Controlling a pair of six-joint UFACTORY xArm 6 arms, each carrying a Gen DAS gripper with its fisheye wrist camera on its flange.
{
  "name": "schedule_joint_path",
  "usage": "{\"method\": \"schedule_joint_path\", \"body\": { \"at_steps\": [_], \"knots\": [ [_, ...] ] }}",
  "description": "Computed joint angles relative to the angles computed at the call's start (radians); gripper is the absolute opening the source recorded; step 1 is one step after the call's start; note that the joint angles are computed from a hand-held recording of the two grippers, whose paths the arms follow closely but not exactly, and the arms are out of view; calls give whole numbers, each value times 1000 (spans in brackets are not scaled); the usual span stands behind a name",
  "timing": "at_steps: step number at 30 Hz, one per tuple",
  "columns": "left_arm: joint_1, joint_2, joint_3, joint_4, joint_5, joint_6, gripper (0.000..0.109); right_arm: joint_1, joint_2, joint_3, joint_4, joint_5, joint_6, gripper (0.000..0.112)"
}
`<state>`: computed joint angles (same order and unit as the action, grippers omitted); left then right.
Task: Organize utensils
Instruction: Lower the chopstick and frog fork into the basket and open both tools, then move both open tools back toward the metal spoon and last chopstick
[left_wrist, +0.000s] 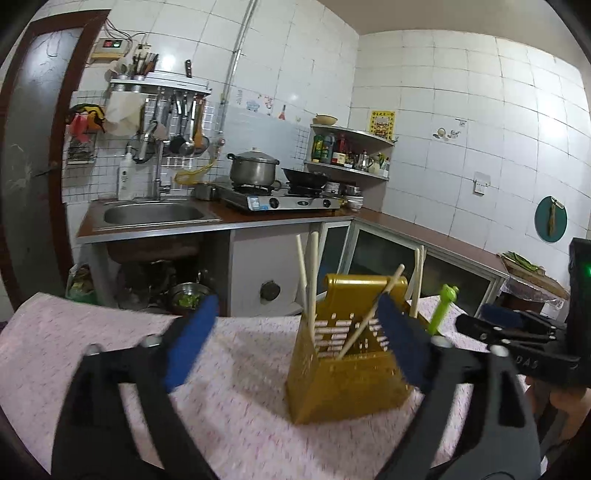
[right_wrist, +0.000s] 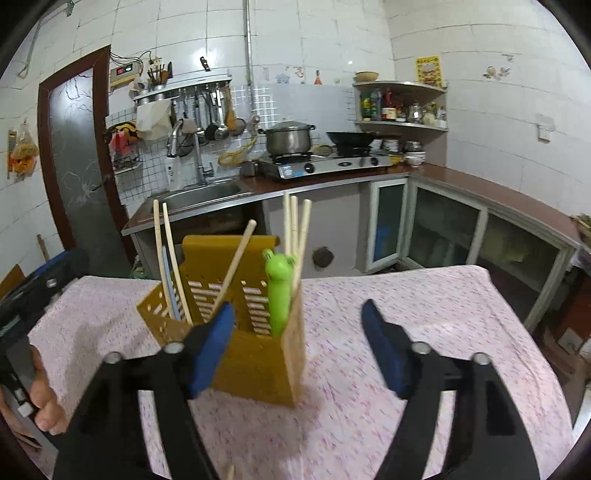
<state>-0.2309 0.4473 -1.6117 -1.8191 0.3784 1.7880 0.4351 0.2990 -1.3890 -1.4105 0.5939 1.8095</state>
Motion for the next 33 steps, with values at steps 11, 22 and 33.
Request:
{"method": "schedule_joint_path", "body": {
  "at_steps": [11,22,33],
  "knots": [
    [21,-205,344,208,-10,-194,98,143,-79,168,112,140,24,80],
    [-8,-230,518,448,-32,-419,98,184,3,178,183,129,44,79],
    [-37,-197,548,620,-43,-564,89,160,112,97,326,41,-106,57]
  ]
}}
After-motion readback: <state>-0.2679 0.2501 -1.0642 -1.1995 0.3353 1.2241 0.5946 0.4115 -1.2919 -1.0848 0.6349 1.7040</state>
